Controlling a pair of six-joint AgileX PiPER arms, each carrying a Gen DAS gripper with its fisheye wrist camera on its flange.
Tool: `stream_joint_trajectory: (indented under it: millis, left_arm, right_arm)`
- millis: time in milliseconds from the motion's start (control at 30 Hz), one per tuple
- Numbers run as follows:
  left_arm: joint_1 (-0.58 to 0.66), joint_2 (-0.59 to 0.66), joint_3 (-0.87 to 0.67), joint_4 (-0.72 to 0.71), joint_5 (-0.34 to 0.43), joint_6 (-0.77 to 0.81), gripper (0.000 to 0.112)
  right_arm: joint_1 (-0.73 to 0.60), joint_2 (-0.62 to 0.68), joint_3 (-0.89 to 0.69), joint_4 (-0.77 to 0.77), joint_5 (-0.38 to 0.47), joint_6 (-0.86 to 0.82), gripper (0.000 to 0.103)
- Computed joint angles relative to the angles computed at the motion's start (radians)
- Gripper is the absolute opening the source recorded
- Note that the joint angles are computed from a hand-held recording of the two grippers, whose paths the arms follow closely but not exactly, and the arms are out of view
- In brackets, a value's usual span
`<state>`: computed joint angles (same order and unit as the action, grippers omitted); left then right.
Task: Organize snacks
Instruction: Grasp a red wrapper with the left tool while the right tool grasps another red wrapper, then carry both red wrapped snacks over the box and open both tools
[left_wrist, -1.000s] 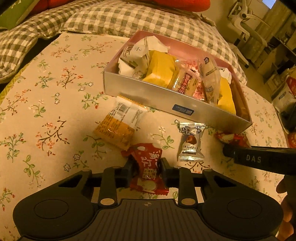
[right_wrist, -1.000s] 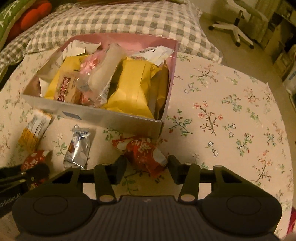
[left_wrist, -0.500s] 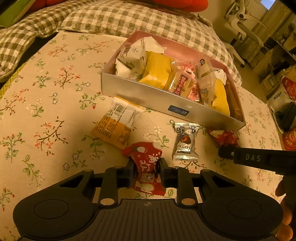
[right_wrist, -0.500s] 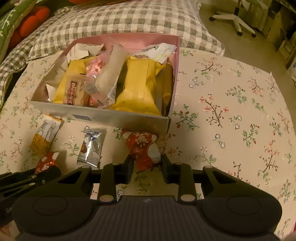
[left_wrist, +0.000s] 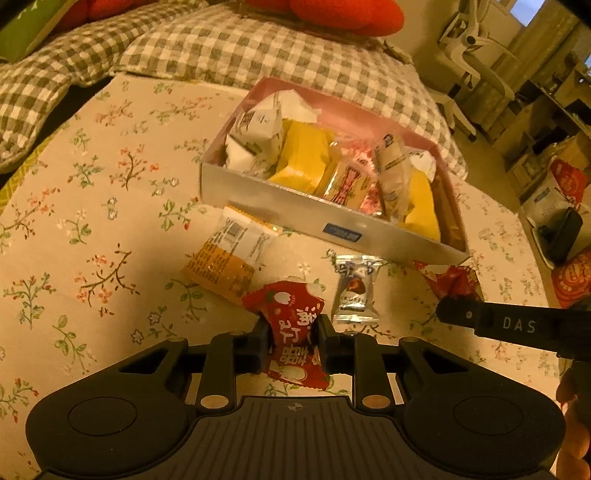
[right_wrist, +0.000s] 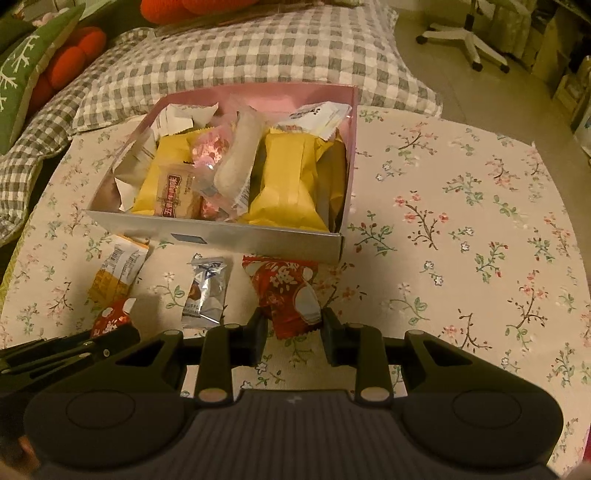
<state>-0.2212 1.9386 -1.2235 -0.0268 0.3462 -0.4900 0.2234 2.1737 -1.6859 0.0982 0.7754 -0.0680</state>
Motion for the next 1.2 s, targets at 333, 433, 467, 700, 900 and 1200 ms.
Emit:
stream_joint_trajectory:
  millis: [333, 433, 467, 700, 900, 1200]
  left_arm:
    - [0.012, -0.058, 0.038, 0.006, -0.040, 0.013, 0.023]
    - [0.026, -0.068, 0.039, -0.042, -0.047, 0.058, 0.023]
    - [0.029, -0.069, 0.038, -0.048, -0.050, 0.062, 0.023]
    - [0.065, -0.055, 0.012, -0.164, -0.056, 0.171, 0.023]
    - [0.085, -0.037, -0.013, -0.204, -0.060, 0.213, 0.023]
    - [0.124, -0.020, -0.063, -0.268, -0.079, 0.287, 0.023]
  right_arm:
    - [-0.006, -0.072, 0.069, 0.050, -0.047, -0.034, 0.028]
    - [-0.005, -0.084, 0.079, 0.063, -0.060, -0.042, 0.028]
    - [-0.003, -0.085, 0.079, 0.065, -0.063, -0.043, 0.028]
    - [-0.009, -0.068, 0.061, 0.102, -0.070, -0.053, 0.028]
    - [-0.015, -0.068, 0.050, 0.147, -0.081, -0.067, 0.028]
    - [-0.032, -0.046, 0.020, 0.209, -0.118, -0.090, 0.028]
